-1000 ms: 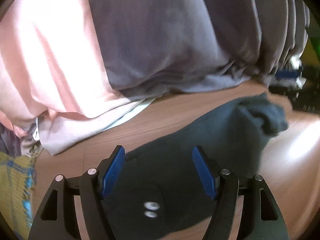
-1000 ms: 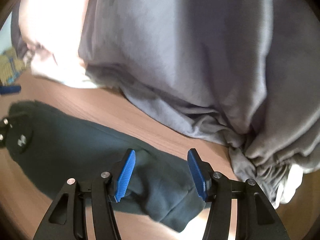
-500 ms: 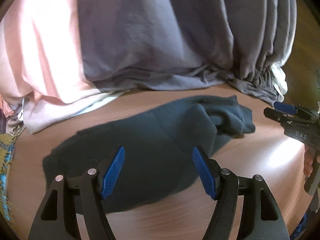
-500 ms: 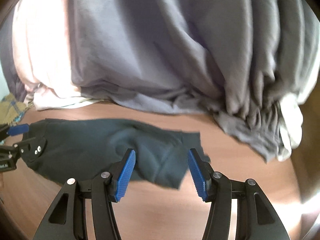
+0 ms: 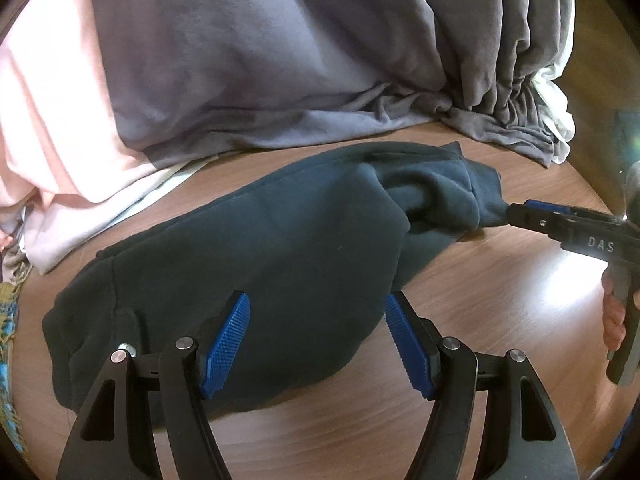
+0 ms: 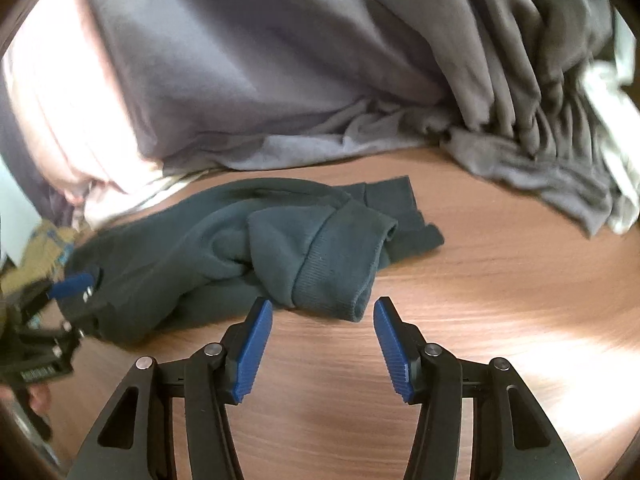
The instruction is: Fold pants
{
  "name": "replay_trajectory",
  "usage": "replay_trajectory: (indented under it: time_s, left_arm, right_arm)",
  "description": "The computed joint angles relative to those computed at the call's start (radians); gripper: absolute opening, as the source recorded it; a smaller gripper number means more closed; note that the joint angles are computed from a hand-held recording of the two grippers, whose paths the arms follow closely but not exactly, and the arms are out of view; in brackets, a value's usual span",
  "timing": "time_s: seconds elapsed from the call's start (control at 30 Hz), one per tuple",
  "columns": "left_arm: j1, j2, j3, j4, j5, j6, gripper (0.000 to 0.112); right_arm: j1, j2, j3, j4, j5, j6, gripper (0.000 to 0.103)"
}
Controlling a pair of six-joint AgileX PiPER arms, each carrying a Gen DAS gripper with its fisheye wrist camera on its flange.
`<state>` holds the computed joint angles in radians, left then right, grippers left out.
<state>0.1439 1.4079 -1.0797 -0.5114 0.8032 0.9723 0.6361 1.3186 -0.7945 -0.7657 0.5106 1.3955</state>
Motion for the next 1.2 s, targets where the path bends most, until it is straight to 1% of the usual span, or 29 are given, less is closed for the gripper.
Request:
replay_trajectory:
  time_s: [0.03,0.13,0.2,0.3,0.33,0.4,0.43,0.5,0.53,0.57,0.6,0.63,0.67,0.8,0.83,0.9,0.93,1.03,1.13,1.2]
  left_arm:
    - [-0.013,0.003,0.000,0.009,-0.011,-0.009,0.070]
    - [-0.036,0.011,0.000,0.017,-0.030,-0.008,0.070]
    - [-0.043,0.017,0.002,0.011,-0.038,0.001,0.070]
    - [-0.057,0.026,0.002,-0.003,-0.053,0.006,0.070]
    - [-0.063,0.029,0.002,-0.004,-0.056,0.006,0.070]
    - [-0.078,0.033,0.005,0.005,-0.069,0.002,0.070]
    - [-0.083,0.034,0.007,0.005,-0.072,0.004,0.070]
    - [-0.090,0.035,0.008,0.009,-0.076,-0.002,0.070]
    - [-0.092,0.036,0.009,0.011,-0.079,-0.004,0.070]
    - [-0.094,0.037,0.009,0.013,-0.082,-0.005,0.070]
    - [-0.096,0.036,0.011,0.016,-0.086,-0.006,0.070]
    - [-0.097,0.035,0.014,0.019,-0.090,-0.009,0.070]
    - [-0.098,0.034,0.015,0.020,-0.091,-0.011,0.070]
    - [-0.105,0.028,0.016,0.012,-0.090,-0.009,0.070]
    - [-0.107,0.027,0.016,0.010,-0.090,-0.006,0.070]
    - [-0.117,0.027,0.016,0.010,-0.095,-0.007,0.070]
    - [-0.121,0.028,0.015,0.010,-0.094,-0.007,0.070]
    - [-0.133,0.030,0.014,0.002,-0.090,0.000,0.070]
    - [-0.153,0.035,0.012,0.015,-0.092,-0.013,0.070]
    - [-0.169,0.040,0.009,0.015,-0.093,-0.019,0.070]
  right_arm:
    - [-0.022,0.001,0.019,-0.002,-0.044,0.030,0.051]
    - [-0.056,0.016,0.050,-0.046,-0.116,0.137,0.047]
    - [-0.075,0.031,0.065,-0.074,-0.155,0.204,0.046]
    - [-0.110,0.037,0.100,-0.151,-0.226,0.349,0.046]
    - [-0.129,0.040,0.113,-0.184,-0.265,0.406,0.046]
    - [-0.149,0.047,0.121,-0.201,-0.303,0.444,0.046]
    - [-0.164,0.056,0.124,-0.203,-0.339,0.453,0.044]
    - [-0.178,0.063,0.126,-0.204,-0.371,0.458,0.038]
    - [-0.188,0.068,0.126,-0.174,-0.388,0.432,0.031]
    - [-0.197,0.070,0.128,-0.153,-0.401,0.410,0.021]
    - [-0.204,0.069,0.131,-0.127,-0.414,0.384,0.016]
    - [-0.207,0.064,0.131,-0.104,-0.413,0.356,0.011]
    - [-0.203,0.057,0.131,-0.121,-0.401,0.368,0.009]
    - [-0.178,0.008,0.102,-0.171,-0.290,0.373,0.008]
    - [-0.170,-0.005,0.078,-0.164,-0.241,0.340,0.007]
    - [-0.172,-0.018,0.044,-0.149,-0.195,0.276,0.007]
    - [-0.177,-0.015,0.007,-0.109,-0.154,0.199,0.007]
    - [-0.208,-0.012,-0.055,-0.068,-0.122,0.067,0.007]
    - [-0.220,-0.003,-0.118,-0.081,-0.064,-0.011,0.007]
    - [-0.235,0.001,-0.149,-0.074,-0.042,-0.052,0.006]
